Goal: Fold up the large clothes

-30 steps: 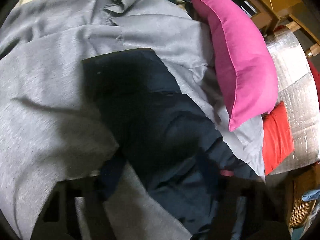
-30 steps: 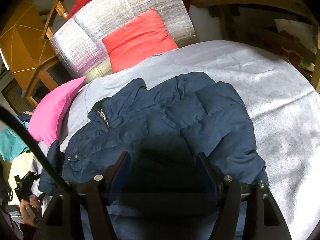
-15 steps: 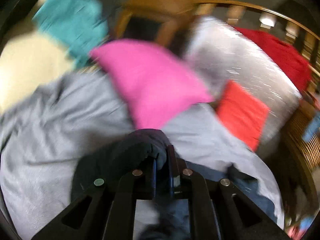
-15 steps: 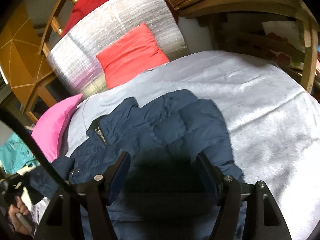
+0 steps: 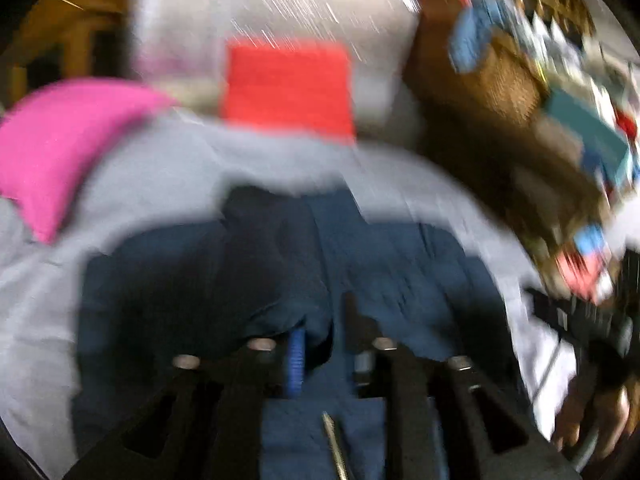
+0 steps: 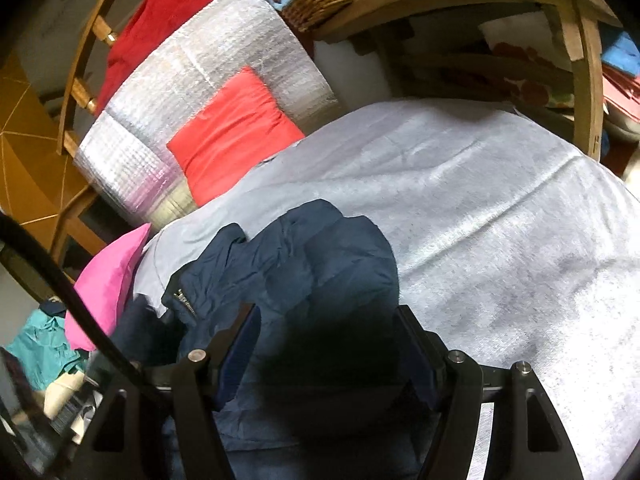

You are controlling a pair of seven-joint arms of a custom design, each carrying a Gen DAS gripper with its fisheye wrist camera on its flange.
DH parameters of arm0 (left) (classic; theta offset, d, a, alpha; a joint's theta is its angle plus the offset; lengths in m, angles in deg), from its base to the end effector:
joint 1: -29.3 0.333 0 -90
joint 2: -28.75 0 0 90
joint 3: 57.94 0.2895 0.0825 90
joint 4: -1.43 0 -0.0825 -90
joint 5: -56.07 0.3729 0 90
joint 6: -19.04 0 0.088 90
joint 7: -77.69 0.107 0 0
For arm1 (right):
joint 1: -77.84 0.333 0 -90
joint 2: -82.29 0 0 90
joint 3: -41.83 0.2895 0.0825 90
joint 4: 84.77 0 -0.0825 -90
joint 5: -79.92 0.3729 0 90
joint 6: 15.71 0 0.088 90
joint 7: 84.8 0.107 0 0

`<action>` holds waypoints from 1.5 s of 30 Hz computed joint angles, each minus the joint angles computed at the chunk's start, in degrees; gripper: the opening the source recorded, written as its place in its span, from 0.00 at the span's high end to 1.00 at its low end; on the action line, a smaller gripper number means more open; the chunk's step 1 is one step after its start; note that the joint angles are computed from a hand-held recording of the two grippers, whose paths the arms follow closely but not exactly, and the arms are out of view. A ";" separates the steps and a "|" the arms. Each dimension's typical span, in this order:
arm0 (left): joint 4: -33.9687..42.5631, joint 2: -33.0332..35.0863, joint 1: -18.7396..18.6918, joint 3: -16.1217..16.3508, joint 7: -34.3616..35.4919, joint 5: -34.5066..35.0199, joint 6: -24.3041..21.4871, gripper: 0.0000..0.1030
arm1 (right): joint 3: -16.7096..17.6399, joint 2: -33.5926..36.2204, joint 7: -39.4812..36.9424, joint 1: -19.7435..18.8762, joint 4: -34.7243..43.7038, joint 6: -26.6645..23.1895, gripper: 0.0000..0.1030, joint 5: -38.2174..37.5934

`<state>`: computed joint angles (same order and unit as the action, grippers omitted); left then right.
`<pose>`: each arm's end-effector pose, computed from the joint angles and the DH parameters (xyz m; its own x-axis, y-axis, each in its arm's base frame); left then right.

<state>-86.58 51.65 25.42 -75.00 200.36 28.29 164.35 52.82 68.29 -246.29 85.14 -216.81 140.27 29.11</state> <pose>0.6636 -0.2134 0.4812 -0.5861 -0.7818 0.2127 -0.6753 0.3263 -0.6615 0.4717 0.1904 0.4855 -0.5285 -0.6908 -0.4935 -0.3866 0.7134 -0.5845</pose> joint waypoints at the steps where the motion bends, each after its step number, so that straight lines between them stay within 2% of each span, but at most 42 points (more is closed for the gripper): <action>1: 3.05 1.71 -0.52 0.78 -1.56 2.60 -6.12 0.45 | -0.28 0.11 -0.24 0.08 -0.10 0.37 0.30 0.57; 2: 4.69 2.71 -0.63 1.15 -2.35 3.67 -9.14 0.44 | -0.57 0.27 -0.55 0.17 -0.17 0.92 0.30 1.33; 5: 4.95 1.83 1.48 0.97 -0.59 2.33 -12.96 0.41 | -0.40 0.35 -0.26 0.02 -0.39 1.93 0.30 1.90; 7: 3.45 -0.29 4.38 0.35 2.74 -2.26 -14.93 0.35 | 0.05 0.58 -0.11 -0.12 0.06 2.40 0.30 1.04; 9: 2.86 -1.84 8.04 -0.19 7.02 -9.87 -17.35 0.29 | 0.53 1.08 -0.75 0.17 1.00 1.67 0.30 0.40; 11: 2.46 -2.95 9.53 0.74 8.69 -14.56 -17.69 0.18 | 0.90 1.90 -1.36 0.86 2.25 0.17 0.30 -0.14; 13: 2.91 -2.77 10.65 1.88 8.30 -18.64 -16.78 0.17 | 0.63 2.77 -1.38 1.62 2.98 0.34 0.30 -0.35; 14: 4.50 -1.34 10.73 2.77 5.28 -19.35 -16.40 0.17 | 0.48 3.10 -1.18 1.96 3.20 0.44 0.30 -0.43; 17: 11.03 4.49 10.31 3.97 -4.23 -16.94 -18.84 0.17 | -0.17 4.20 -1.78 2.99 4.10 0.19 0.30 0.06; 19: 13.12 6.92 9.82 3.62 -7.80 -14.80 -19.15 0.17 | -0.60 4.77 -1.88 3.50 4.48 0.35 0.30 0.03; 21: 13.92 8.29 9.66 2.41 -8.58 -13.83 -19.29 0.17 | -0.97 5.09 -2.01 3.91 4.78 0.15 0.30 0.04; 24: 16.45 10.54 8.91 1.50 -9.89 -11.01 -21.82 0.17 | -1.49 5.05 -1.73 4.19 4.67 0.61 0.30 -0.09; 27: 17.09 11.55 8.25 0.49 -10.80 -10.13 -21.52 0.17 | -1.53 4.24 -1.41 4.10 4.05 0.41 0.30 -0.49; 31: 11.60 7.27 9.45 -2.89 -3.55 -15.30 -18.34 0.17 | -1.11 1.85 0.69 3.14 2.20 -0.27 0.30 -2.27; 34: 4.78 0.56 11.05 -6.09 9.19 -23.87 -18.08 0.17 | -0.85 -0.63 1.92 1.96 0.04 -0.53 0.30 -2.68; 37: -1.53 -6.67 12.17 -7.85 22.25 -32.62 -21.09 0.17 | -0.69 -3.09 3.01 0.40 -2.57 0.75 0.30 -2.05; 39: -4.62 -10.67 12.13 -7.34 27.55 -35.95 -22.67 0.17 | -0.33 -4.31 3.04 -0.67 -3.82 1.40 0.30 -1.22; 42: -6.84 -13.40 10.51 -5.02 29.95 -37.07 -19.06 0.17 | 0.44 -5.79 3.15 -2.34 -5.29 2.85 0.30 -0.50; 44: -7.06 -13.16 8.93 -2.82 27.20 -35.41 -13.80 0.17 | 0.80 -6.09 4.05 -3.90 -6.10 6.10 0.30 -0.80; 45: -5.76 -11.64 7.71 -1.15 22.34 -31.89 -10.06 0.17 | 1.13 -6.03 4.54 -4.79 -6.41 7.79 0.30 -1.04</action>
